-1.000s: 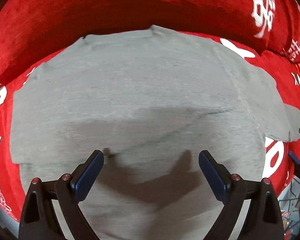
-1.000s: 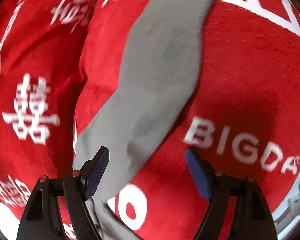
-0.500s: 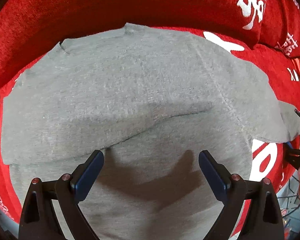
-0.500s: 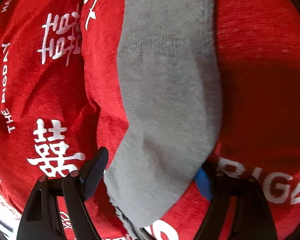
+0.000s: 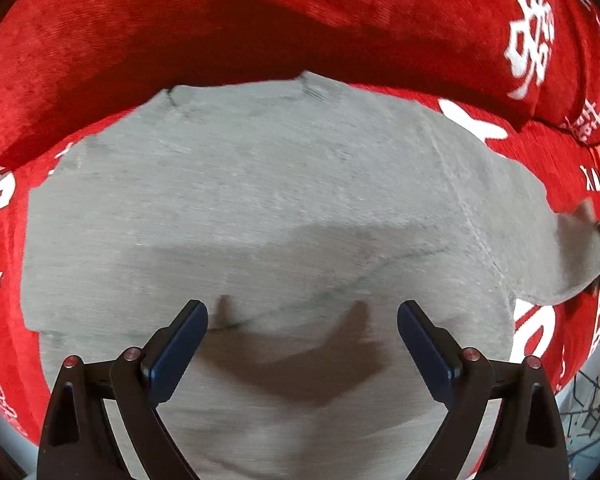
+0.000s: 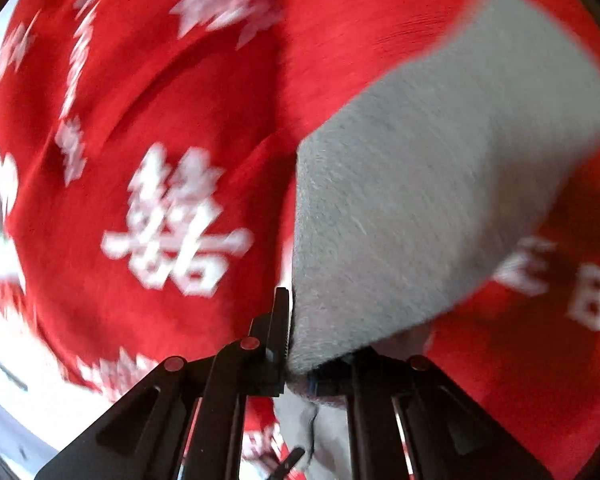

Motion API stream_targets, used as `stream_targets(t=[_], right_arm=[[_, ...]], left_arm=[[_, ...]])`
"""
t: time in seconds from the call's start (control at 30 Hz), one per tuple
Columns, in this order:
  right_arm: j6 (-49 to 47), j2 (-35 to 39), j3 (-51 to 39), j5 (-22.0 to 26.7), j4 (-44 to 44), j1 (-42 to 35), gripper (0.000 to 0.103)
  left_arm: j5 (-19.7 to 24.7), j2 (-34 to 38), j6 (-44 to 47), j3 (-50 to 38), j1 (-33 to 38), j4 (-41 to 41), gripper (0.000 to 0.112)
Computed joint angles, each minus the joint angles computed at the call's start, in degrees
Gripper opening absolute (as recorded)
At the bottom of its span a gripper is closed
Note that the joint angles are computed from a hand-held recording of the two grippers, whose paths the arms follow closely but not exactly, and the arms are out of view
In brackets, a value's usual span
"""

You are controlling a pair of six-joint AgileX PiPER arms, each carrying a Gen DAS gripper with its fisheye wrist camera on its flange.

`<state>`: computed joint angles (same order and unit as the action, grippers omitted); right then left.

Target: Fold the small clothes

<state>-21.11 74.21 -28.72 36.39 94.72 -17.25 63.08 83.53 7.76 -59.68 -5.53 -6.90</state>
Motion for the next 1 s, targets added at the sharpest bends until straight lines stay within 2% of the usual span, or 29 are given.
stream_targets(t=[0.17, 0.3, 0.43, 0.47, 0.53, 0.6, 0.67, 0.73, 0.77, 0.8, 0.87, 0.97, 1.0], right_arm=[[2.7, 9.0, -17.9, -2.4, -6.1, 15.2, 0.008], [17.3, 21.0, -39.4, -4.0, -27.7, 29.1, 0.009], [35.5, 36.6, -61.6, 2.2, -50.0, 40.3, 0.01], [38.6, 39.3, -65.0, 3.6, -53.3, 42.1, 0.011], [48.5, 46.8, -75.0, 9.5, -63.1, 45.9, 0.012], [54.1, 51.8, -80.6, 13.9, -67.4, 48.2, 0.015], [56.3, 52.2, -79.3, 13.9, -66.5, 48.6, 0.027], [54.9, 48.5, -71.6, 8.1, -61.9, 48.1, 0.054], [55.1, 46.2, -67.7, 5.0, -60.9, 48.0, 0.059], [57.6, 43.6, -64.2, 2.2, -62.0, 47.9, 0.062], [62.2, 42.2, -62.4, 0.3, -64.6, 46.2, 0.062], [67.9, 42.6, -60.8, -2.9, -63.7, 44.0, 0.062], [69.9, 43.6, -62.1, -3.3, -64.3, 43.9, 0.058]], left_arm=[[-0.2, 0.4, 3.1, -1.2, 6.9, 0.1, 0.096], [-0.8, 1.1, 7.1, -2.5, 14.5, 0.5, 0.096], [-2.1, 3.0, 9.2, -3.9, 21.2, 1.1, 0.096], [-2.0, 3.4, 10.2, -4.4, 23.0, 1.0, 0.096], [-2.5, 4.2, 11.2, -4.6, 25.8, 1.0, 0.096], [-3.2, 5.2, 11.6, -4.3, 27.6, 1.2, 0.096], [-3.8, 5.8, 12.0, -3.8, 28.8, 1.0, 0.096], [-3.7, 6.4, 13.8, -4.0, 31.0, 0.2, 0.096], [-3.5, 6.8, 14.7, -4.3, 32.1, -0.2, 0.096], [-3.3, 7.2, 15.3, -4.6, 33.0, -0.6, 0.096], [-2.2, 8.3, 17.2, -5.8, 35.4, -2.4, 0.096], [-0.3, 9.7, 19.3, -8.2, 38.5, -5.1, 0.096], [0.3, 10.2, 20.1, -9.2, 39.5, -6.1, 0.096]])
